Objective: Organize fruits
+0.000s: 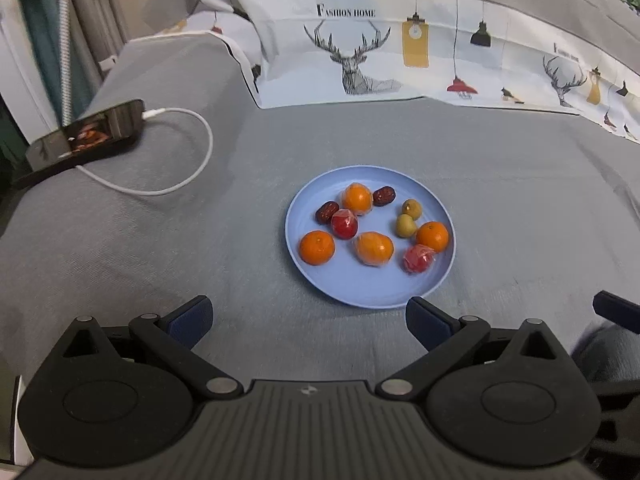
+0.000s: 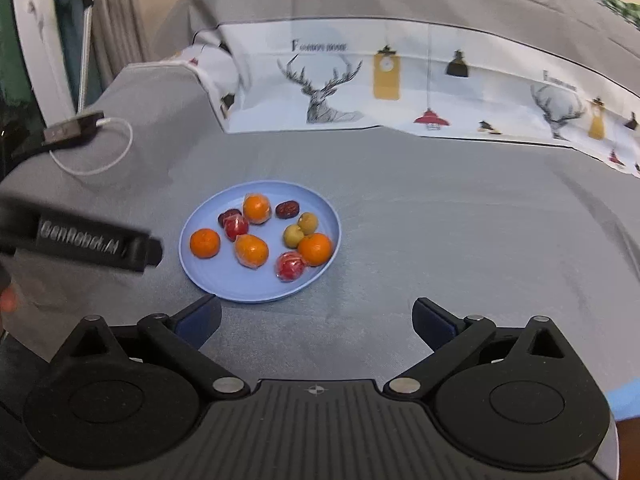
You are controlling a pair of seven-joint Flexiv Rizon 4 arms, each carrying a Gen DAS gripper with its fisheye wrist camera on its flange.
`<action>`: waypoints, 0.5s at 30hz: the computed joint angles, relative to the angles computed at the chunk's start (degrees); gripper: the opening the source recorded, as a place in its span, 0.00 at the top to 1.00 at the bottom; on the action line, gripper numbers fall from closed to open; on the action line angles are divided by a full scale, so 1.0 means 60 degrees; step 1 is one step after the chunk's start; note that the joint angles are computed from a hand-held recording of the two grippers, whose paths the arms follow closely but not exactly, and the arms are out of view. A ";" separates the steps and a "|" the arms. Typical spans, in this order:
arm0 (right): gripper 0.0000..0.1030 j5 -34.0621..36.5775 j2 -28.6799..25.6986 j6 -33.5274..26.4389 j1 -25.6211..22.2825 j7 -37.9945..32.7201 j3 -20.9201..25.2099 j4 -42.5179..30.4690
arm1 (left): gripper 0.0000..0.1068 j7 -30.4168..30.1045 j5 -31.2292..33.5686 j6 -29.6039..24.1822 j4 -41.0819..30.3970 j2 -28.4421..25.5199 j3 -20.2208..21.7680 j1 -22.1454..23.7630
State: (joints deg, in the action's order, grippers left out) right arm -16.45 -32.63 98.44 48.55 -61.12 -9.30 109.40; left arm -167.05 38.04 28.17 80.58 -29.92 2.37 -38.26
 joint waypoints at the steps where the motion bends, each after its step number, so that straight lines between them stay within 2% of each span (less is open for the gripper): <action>1: 0.02 0.0029 0.0082 0.0090 0.0009 -0.0006 0.0006 0.0110 | 0.04 -0.0058 0.0112 -0.0130 -0.0014 0.0040 0.0015 -0.0133; 9: 0.02 0.0860 0.0494 0.0768 0.1670 -0.0668 -0.1554 0.0980 | 0.04 0.0095 0.0775 -0.1039 -0.0408 0.0029 -0.0078 -0.0685; 13: 0.01 0.1376 0.0605 0.0844 0.2210 -0.1055 -0.2021 0.1118 | 0.04 0.0257 0.0859 -0.1055 -0.0517 -0.0009 -0.0150 -0.0685; 15: 0.01 0.1522 0.0621 0.0820 0.2227 -0.1213 -0.2000 0.1097 | 0.04 0.0325 0.0848 -0.1068 -0.0564 -0.0029 -0.0161 -0.0681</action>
